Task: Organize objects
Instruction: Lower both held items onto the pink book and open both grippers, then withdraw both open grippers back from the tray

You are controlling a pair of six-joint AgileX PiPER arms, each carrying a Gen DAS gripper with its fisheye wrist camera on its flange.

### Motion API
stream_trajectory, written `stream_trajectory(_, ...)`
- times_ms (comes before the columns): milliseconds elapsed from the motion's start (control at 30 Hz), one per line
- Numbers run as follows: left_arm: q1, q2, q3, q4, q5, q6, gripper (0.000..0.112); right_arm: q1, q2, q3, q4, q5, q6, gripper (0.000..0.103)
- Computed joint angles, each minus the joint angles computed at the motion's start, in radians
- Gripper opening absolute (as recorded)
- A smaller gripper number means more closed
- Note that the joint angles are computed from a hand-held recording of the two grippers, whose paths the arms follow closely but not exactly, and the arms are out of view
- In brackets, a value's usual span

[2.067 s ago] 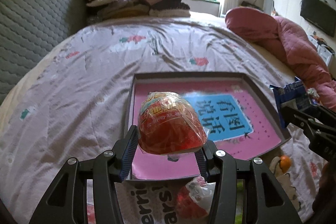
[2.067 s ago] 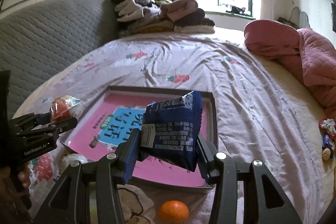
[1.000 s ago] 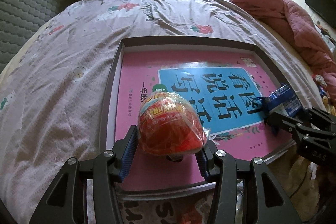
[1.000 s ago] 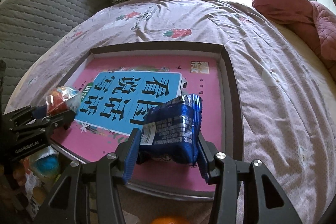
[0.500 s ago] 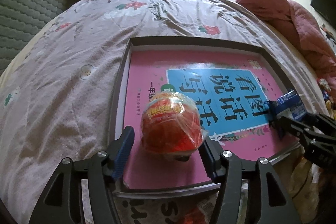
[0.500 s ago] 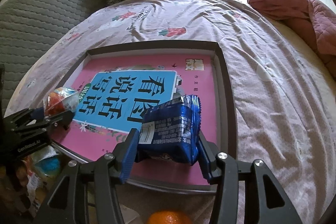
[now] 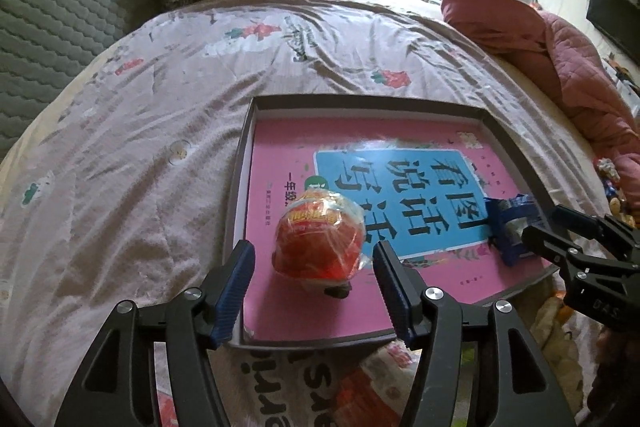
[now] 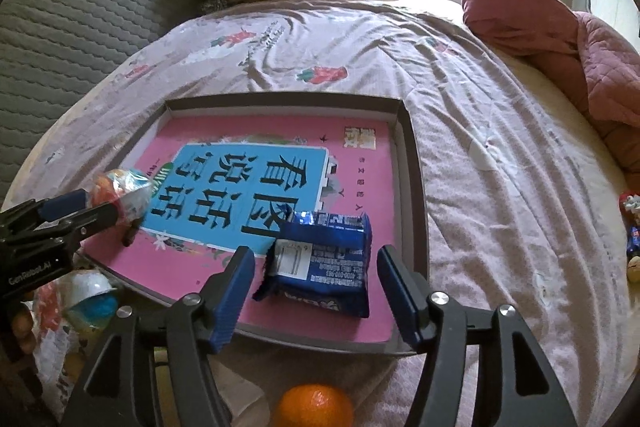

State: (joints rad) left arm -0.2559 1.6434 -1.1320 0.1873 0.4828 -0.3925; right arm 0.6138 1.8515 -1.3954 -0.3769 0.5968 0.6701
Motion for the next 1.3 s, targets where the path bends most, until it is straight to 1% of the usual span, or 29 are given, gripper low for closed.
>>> stream_trajectory(333,-0.043,-0.126,0.04,0.104,0.039,-0.107,0.064,0.048,-0.085,0.028,-0.063,0.007,0.055,0.063)
stream_trajectory(767,-0.127,-0.308,0.102,0.218,0.104,-0.232,0.064,0.159,-0.233,0.085,-0.228,0.064,0.195,0.063)
stream_trajectory(1100,-0.255,-0.455,0.148,0.364,0.211,-0.384,0.064,0.267,-0.342,0.123,-0.337,0.139,0.287,0.063)
stream_trajectory(1300,-0.346,-0.531,0.143,0.447,0.305,-0.459,0.064,0.342,-0.397,0.137,-0.399,0.201,0.344,0.063)
